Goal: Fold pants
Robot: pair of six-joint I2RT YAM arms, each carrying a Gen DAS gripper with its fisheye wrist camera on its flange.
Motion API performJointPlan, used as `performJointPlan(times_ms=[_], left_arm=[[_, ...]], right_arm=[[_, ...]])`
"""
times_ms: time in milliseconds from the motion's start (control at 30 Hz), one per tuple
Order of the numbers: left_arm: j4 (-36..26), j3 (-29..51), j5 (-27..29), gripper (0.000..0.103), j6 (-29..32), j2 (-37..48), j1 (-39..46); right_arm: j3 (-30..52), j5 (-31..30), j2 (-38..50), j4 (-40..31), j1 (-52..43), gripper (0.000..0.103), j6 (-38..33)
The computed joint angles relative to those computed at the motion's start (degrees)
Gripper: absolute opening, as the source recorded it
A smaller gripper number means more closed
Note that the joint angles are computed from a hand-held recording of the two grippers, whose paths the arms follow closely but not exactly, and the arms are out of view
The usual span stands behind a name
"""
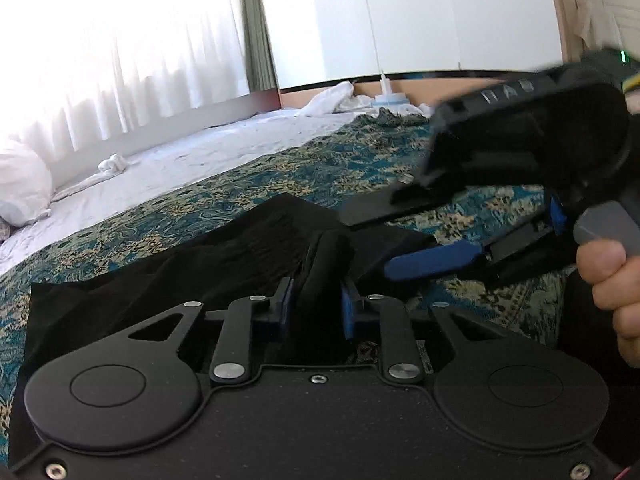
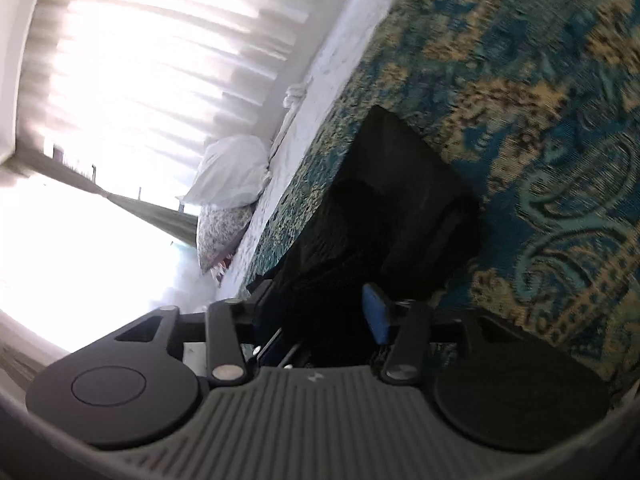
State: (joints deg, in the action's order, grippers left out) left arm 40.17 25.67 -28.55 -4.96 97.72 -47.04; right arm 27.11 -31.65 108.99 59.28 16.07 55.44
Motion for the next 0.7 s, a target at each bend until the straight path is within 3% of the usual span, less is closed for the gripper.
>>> performJointPlan(times_ms=[167,333,500,700], left_arm=[[1.51,-0.36,-1.71,0.023,0.76,0.94,-1.09],[0.84,-0.07,-1.31,0.023,-1.27,0.49,-0.93],[-0.23,-0.9,-0.2,0.028,-1.61,-0.78,0.04],[-3.22,-9.43,-1.68,0.033,-3.75,-11.93,-0.94]], right_arm=[[5.67,6.65,-3.9,-15.93,4.57,0.061,-5.95],[12.36,4.74,-2.22,-23.78,5.14,0.06,-7.32],[20.43,5.13,0.2,-35.82,5.1,0.035,-7.27],[24.33,6.66,1.9,-41.83,5.4,0.024,-9.17]])
